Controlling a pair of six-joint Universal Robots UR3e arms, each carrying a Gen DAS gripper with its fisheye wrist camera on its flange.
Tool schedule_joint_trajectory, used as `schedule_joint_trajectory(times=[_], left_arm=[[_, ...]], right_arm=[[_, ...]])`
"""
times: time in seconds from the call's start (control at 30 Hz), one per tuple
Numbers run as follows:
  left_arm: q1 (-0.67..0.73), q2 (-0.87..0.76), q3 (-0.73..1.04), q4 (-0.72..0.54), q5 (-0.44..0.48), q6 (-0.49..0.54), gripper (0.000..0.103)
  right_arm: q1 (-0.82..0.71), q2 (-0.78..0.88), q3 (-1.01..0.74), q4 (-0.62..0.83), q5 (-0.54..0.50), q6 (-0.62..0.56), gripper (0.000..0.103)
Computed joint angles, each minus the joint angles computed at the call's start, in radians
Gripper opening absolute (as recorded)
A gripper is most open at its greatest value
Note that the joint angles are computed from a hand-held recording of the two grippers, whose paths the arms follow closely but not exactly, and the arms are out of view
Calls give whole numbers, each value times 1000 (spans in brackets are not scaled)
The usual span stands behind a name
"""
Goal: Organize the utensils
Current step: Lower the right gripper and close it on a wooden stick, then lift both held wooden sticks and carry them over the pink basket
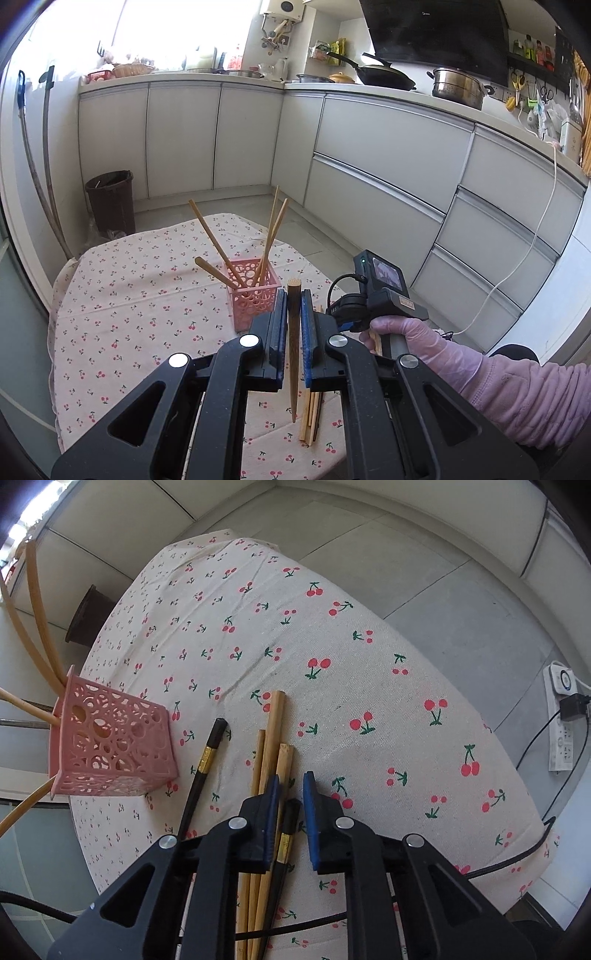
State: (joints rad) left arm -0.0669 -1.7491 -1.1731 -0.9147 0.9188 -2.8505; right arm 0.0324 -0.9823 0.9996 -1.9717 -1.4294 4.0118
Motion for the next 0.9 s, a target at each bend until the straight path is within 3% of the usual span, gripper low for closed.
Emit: schedule_joint_trajectory(times=[0.23,0.33,0.53,0.9], left_arm=[[-1,-12,15,-17,14,2,7],[-6,-21,21,-11,31,-9,7],[15,-9,6,14,12,-40,7],[26,8,28,51,-2,-139,7]], right_arm=[[20,93,-149,64,-55,-28,10],[25,84,-126,33,-67,-35,8],[30,-54,90,-173,-96,-30,8],[81,-428,317,-271,-208,-88,8]])
